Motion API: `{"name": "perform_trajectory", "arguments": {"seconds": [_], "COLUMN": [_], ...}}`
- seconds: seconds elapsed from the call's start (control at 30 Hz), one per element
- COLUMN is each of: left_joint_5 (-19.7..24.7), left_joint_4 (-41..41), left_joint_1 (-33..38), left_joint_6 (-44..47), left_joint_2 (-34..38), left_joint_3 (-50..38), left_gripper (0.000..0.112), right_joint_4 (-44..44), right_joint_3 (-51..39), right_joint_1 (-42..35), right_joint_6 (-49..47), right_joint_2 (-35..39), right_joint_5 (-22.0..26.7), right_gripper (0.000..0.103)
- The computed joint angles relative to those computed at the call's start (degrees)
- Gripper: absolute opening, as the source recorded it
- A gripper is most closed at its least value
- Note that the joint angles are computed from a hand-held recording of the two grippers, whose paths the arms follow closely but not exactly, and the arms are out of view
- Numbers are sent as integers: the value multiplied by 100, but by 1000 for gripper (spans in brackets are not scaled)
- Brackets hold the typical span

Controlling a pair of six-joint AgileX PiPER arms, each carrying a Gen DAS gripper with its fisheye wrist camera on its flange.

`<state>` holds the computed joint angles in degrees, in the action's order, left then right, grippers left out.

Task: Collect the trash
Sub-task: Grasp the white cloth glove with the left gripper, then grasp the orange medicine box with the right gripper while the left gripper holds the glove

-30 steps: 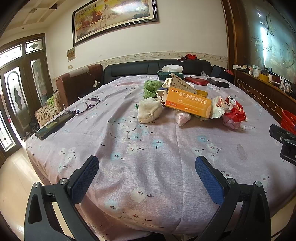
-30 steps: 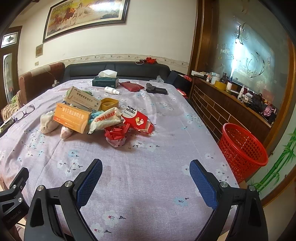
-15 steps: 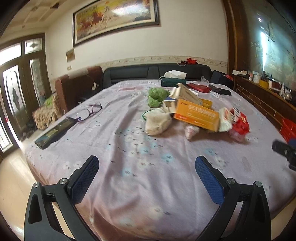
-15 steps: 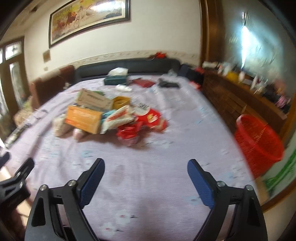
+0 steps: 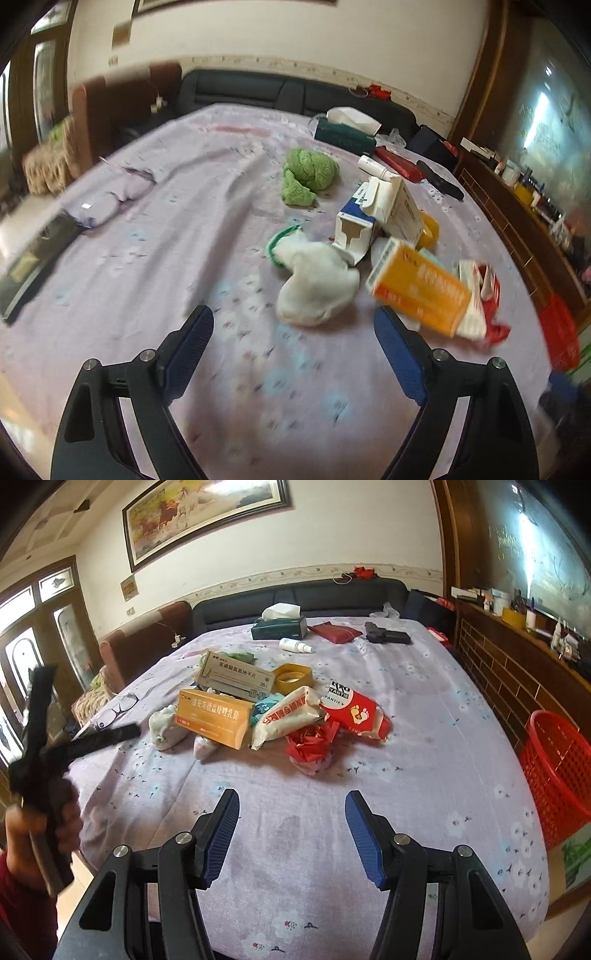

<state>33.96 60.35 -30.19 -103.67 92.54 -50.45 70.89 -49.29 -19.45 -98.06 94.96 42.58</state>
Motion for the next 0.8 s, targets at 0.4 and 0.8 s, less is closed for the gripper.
{"name": "perform_trajectory", "arguments": {"seconds": [0.4, 0.8], "left_joint_5": [-798, -318], "left_joint_4": [-1350, 41], "left_joint_1": [818, 115], "left_joint_6": [1492, 203], "left_joint_2": [954, 45], "left_joint_3": [-864, 416], "left_gripper": [33, 29], "right_joint_4": [-229, -1332], "right_joint_3": [-371, -2552], "right_joint_1": [-64, 1415], "right_joint_6": [76, 1036], "right_joint_2": [235, 1354], "right_joint_5": [267, 1252], "right_gripper": [64, 74]}}
